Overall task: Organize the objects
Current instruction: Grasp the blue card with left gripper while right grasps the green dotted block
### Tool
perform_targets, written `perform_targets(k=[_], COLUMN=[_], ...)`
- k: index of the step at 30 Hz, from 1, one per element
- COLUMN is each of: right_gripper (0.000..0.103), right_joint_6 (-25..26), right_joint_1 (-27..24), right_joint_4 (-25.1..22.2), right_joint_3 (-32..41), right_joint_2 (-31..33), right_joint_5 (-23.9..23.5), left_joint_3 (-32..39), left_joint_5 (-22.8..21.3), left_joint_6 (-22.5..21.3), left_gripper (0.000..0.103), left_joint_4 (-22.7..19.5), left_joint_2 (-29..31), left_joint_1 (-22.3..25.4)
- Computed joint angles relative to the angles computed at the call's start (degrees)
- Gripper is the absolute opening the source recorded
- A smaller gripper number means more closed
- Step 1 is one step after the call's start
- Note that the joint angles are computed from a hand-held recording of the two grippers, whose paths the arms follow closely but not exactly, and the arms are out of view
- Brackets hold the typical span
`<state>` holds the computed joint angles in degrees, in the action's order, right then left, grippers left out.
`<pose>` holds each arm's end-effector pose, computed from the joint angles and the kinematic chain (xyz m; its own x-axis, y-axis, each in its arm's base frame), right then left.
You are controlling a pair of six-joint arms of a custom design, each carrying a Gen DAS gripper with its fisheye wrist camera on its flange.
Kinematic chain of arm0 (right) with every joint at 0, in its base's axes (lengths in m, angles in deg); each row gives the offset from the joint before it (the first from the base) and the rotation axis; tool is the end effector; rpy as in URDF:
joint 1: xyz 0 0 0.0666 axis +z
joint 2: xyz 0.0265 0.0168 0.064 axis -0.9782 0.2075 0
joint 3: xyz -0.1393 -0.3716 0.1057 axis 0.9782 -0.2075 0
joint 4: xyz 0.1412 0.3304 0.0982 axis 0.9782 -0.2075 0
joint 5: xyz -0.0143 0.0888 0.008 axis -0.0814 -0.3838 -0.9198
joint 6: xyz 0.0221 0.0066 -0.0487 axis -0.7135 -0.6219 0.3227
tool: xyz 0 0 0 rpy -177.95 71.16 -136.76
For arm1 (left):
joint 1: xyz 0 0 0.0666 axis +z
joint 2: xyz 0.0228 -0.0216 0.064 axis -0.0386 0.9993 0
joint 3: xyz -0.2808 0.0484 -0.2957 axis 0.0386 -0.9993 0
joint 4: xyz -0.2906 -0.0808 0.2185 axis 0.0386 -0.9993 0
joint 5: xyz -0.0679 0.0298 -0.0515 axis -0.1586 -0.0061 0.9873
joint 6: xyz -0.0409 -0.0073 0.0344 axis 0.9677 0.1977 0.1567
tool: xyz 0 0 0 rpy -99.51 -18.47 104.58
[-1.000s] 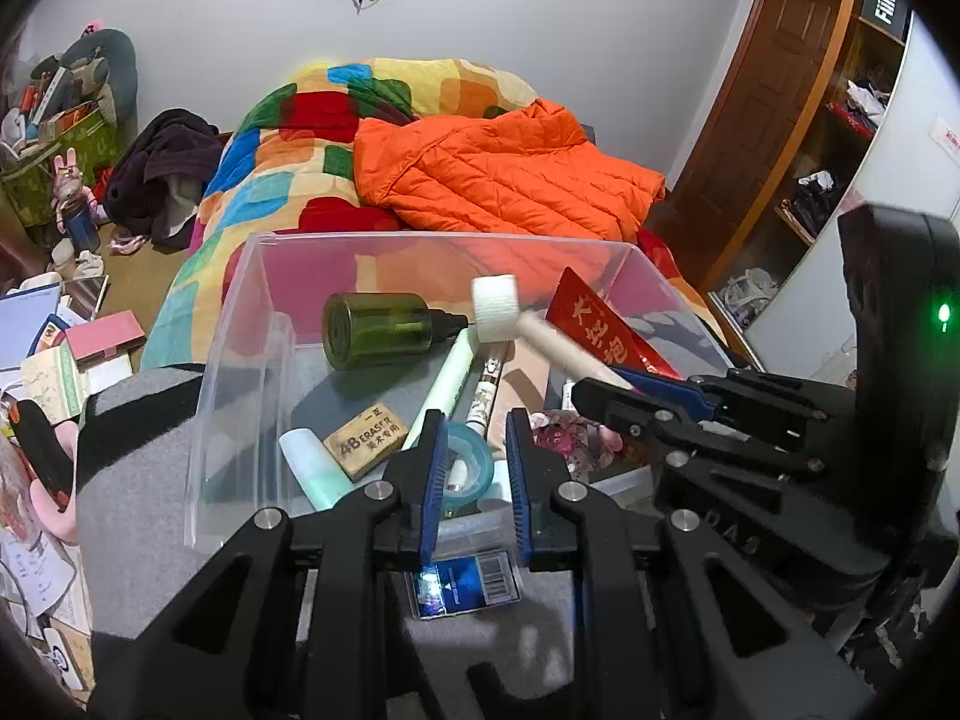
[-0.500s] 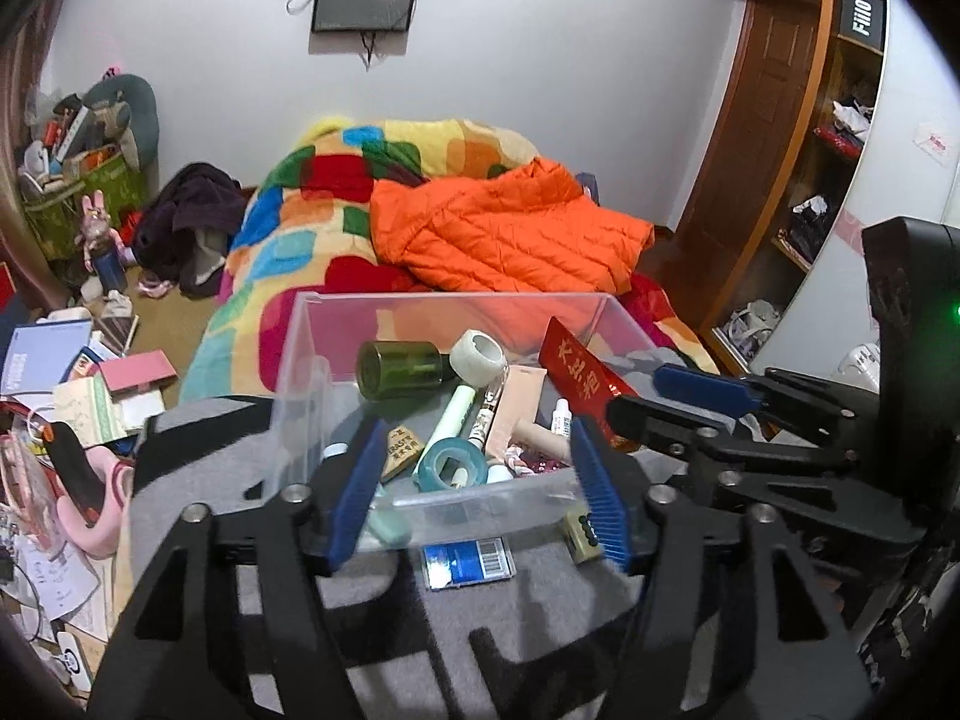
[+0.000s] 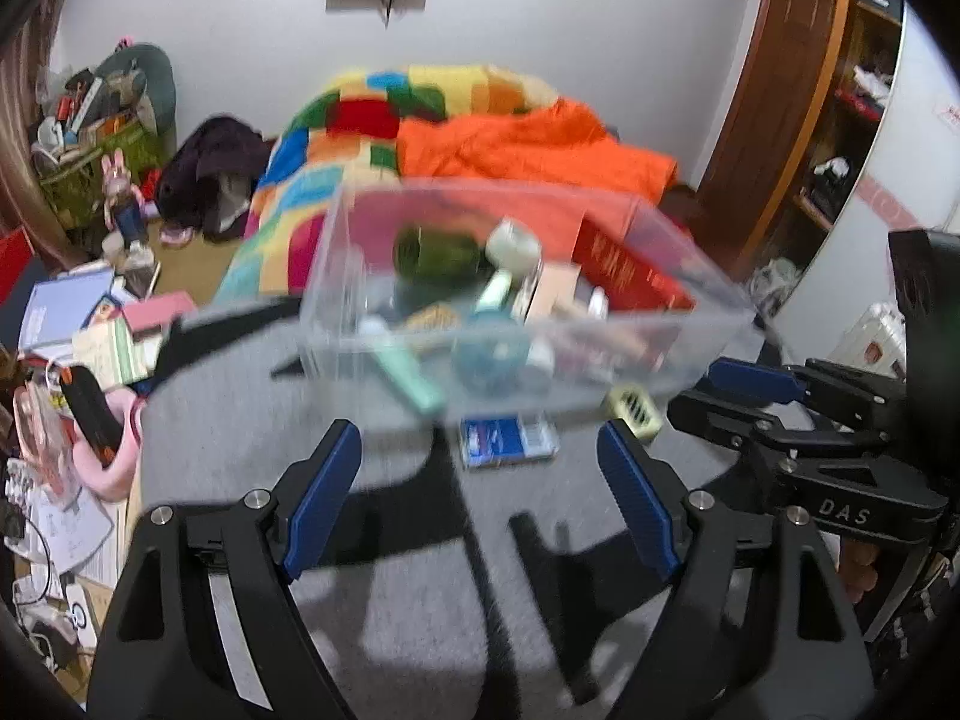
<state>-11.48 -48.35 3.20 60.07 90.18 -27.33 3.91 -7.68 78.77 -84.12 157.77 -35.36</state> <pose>0.4831 0.2695 0.3469 -0.7797 0.0277 -0.6256 -0.1068 0.9785 0.1765 0.5015 -0.3291 0.3602 -0.7101 0.2780 -0.6469 0.4564 0.8813 -0.1224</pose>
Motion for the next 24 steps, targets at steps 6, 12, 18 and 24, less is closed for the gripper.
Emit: perform_targets(k=[6,12,18,24], right_gripper=[0.047,0.026,0.022,0.022], right_joint_6=[-0.4,-0.6,-0.8,-1.6], right_joint_1=[-0.2,-0.6,-0.4,-0.2], right_joint_4=[-2.2,-1.3,1.5,3.4], right_joint_3=[2.7,1.9,-2.1,-5.2], right_joint_2=[4.3,4.4,0.9,-2.1], right_joint_5=[-0.6,-2.1,-1.1,-0.4], left_joint_3=[1.9,4.8,9.9,11.3], left_joint_5=[1.0,0.1,-3.7,-4.0], left_joint_6=[0.2,-1.1,-2.0,-2.0], left_gripper=[0.081,0.081,0.081,0.058], left_joint_4=[-5.2,-6.8,-9.7,-10.3], left_joint_2=[3.1,5.2,9.3,10.9], left_joint_1=[-0.4,-1.3,-2.6,-2.6])
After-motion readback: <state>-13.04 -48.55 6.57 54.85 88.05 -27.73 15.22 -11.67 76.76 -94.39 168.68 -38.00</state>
